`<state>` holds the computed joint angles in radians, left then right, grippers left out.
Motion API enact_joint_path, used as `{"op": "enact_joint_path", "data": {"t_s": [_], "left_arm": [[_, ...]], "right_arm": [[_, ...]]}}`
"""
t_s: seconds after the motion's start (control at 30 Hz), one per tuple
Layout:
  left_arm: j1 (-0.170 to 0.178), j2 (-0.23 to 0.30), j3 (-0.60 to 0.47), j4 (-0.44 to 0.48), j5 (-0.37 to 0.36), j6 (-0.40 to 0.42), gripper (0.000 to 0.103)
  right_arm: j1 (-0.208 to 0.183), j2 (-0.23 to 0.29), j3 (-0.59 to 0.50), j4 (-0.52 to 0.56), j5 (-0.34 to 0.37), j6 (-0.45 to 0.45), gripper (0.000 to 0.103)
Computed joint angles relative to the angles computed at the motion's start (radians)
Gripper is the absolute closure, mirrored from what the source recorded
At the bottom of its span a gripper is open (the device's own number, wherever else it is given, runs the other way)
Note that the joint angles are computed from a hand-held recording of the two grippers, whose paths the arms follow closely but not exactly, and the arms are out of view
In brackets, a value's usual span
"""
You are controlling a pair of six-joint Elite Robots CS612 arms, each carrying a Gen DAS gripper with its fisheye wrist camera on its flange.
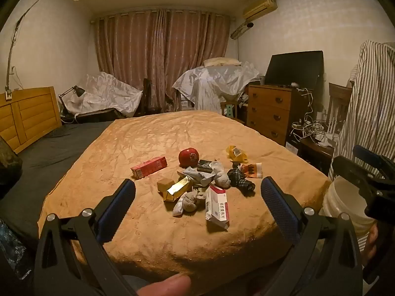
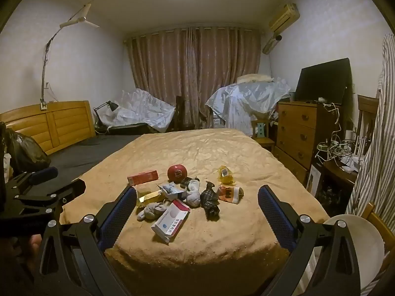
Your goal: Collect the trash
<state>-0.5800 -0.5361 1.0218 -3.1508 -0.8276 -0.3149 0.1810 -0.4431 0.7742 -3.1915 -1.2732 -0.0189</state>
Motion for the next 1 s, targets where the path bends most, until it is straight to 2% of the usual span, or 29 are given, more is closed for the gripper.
{"op": "enact_joint_path", "data": {"t_s": [0.27,0.83,1.0], "left_arm": [[0.000,-0.001,0.002,0.000,-0.002,-0.005,0.005],[0.000,-0.003,0.003,0.010,-0.002,-0.009,0.005],[-0.002,0.012,-0.003,0.002,-0.004,-0.008,0.005]], "right_arm": [[0.001,-0.001,0.003,-0.010,-0.003,0.002,0.005],[-0.004,0.000,0.004,-0.006,0.036,0.013,0.005],[-0.003,0.001,0.001,-0.007,0.034,0.013,0.005]]}}
